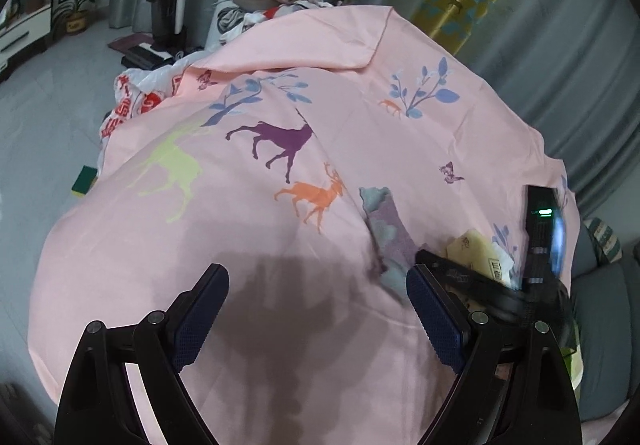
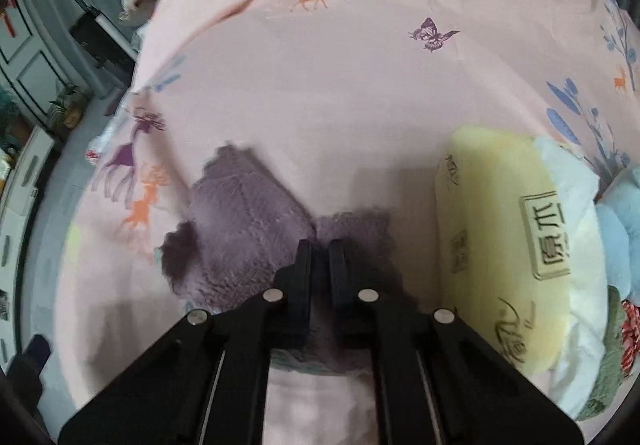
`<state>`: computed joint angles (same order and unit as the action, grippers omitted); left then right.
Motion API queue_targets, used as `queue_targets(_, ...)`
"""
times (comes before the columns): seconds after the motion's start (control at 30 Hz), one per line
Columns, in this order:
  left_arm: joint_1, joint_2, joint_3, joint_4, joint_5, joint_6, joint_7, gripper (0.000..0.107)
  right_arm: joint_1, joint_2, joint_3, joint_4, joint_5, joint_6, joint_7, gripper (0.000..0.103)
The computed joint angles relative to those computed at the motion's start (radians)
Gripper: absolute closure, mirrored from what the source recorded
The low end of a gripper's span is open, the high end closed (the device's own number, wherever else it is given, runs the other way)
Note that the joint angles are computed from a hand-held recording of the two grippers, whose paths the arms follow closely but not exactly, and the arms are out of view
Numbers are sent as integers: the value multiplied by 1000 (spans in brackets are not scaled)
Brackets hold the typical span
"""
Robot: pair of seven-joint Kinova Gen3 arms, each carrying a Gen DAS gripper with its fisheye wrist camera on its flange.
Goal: Organize soft objects
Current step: 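Grasp the purple towel with the right gripper and lift it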
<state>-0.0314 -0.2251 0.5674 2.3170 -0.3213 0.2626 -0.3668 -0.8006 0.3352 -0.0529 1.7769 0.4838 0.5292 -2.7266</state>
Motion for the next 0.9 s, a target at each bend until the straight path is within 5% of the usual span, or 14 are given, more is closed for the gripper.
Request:
queue_targets(0.2, 0, -17, 10, 0, 12, 5, -2, 16, 69, -201, -97, 199, 10, -208, -2, 100)
queue_targets(0.3, 16, -19, 13, -3, 21, 9, -10, 16, -7, -281, -65, 276, 119, -210, -112, 100)
queue_targets(0.43, 56, -17, -13, -3, 45, 14, -42, 16, 23, -316, -124, 304, 124, -147, -169, 96)
queue_targets(0.53, 25, -25, 24, -8, 34, 40, -11, 16, 60, -287, -157, 271, 104, -95, -180, 75)
queue_targets(0.6, 23, -33, 21, -4, 32, 47, -3, 16, 88, -273, -166, 270, 93, -116, -209, 31)
queue_targets(0.73, 17, -43, 6, 3, 30, 55, -3, 16, 40, -179, -147, 175, 140, -39, -294, 29)
queue_targets(0.9, 50, -41, -59, 18, 55, 44, -37, 16, 39, -38, -117, 44, 22, -7, -235, 28)
